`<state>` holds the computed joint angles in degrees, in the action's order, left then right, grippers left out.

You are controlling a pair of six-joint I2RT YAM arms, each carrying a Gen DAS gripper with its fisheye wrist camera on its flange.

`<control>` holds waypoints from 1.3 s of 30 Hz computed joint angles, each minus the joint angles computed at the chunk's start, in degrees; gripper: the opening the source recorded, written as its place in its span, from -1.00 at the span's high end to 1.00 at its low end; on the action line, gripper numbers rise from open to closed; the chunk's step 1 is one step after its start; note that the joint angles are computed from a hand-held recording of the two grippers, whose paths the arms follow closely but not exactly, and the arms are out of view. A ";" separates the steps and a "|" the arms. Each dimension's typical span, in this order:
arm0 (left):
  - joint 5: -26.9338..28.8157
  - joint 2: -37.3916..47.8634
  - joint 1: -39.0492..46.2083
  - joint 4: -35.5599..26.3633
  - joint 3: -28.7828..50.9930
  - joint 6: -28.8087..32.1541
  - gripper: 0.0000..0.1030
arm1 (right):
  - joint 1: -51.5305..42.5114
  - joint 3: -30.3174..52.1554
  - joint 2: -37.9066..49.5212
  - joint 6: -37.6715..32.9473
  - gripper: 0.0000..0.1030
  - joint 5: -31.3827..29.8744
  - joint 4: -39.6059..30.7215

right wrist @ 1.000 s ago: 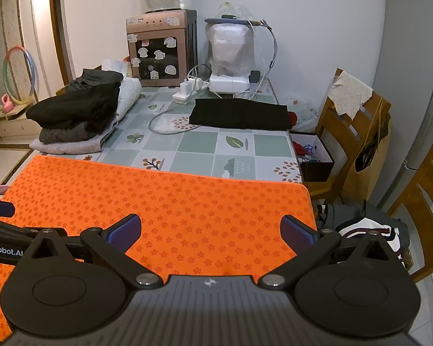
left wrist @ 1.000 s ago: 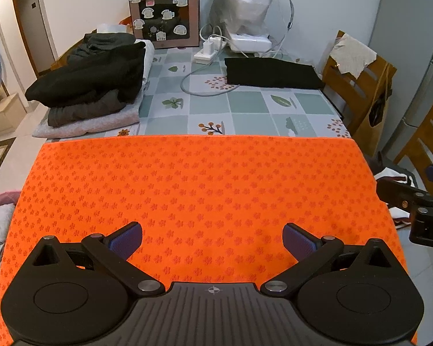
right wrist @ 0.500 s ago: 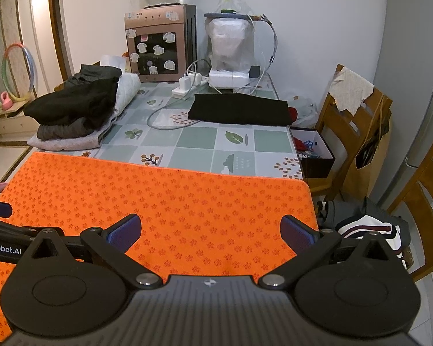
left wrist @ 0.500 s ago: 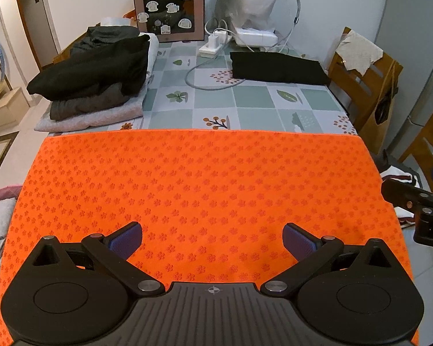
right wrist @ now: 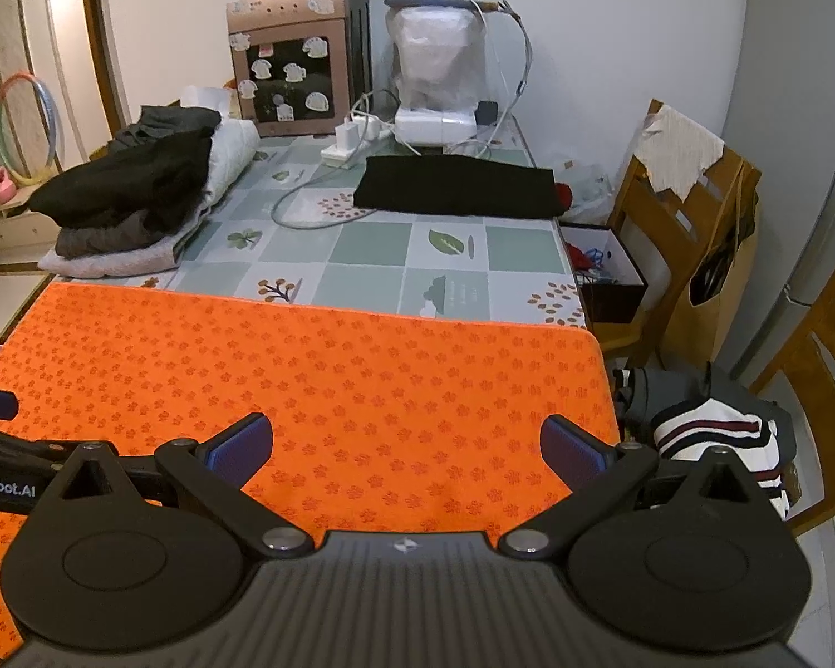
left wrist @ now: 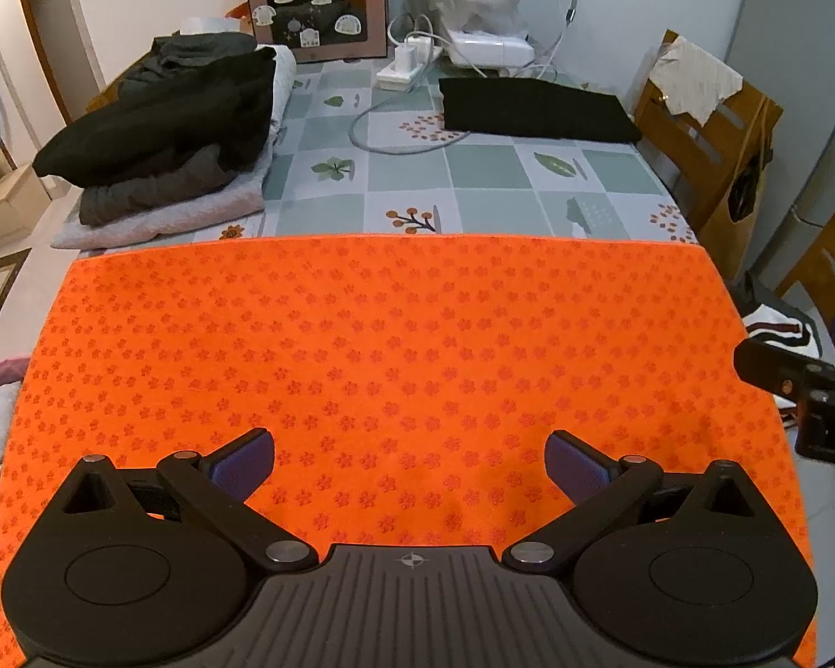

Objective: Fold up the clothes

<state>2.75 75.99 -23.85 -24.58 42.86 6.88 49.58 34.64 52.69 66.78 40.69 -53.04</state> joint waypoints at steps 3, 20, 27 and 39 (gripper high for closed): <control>0.32 2.46 0.26 1.01 0.79 0.14 -1.00 | -5.93 -1.91 -0.81 -5.82 -1.00 -2.66 4.76; -2.12 23.85 0.85 12.40 12.48 -0.89 -1.00 | -50.51 3.76 38.99 -52.53 -1.00 -26.94 58.16; -2.65 31.98 1.02 13.97 18.89 -1.02 -1.00 | -55.05 22.55 63.70 -64.29 -1.00 -27.78 67.26; -1.83 37.88 0.88 15.91 22.99 -2.45 -1.00 | -58.02 50.46 84.02 -74.04 -0.65 -38.56 64.62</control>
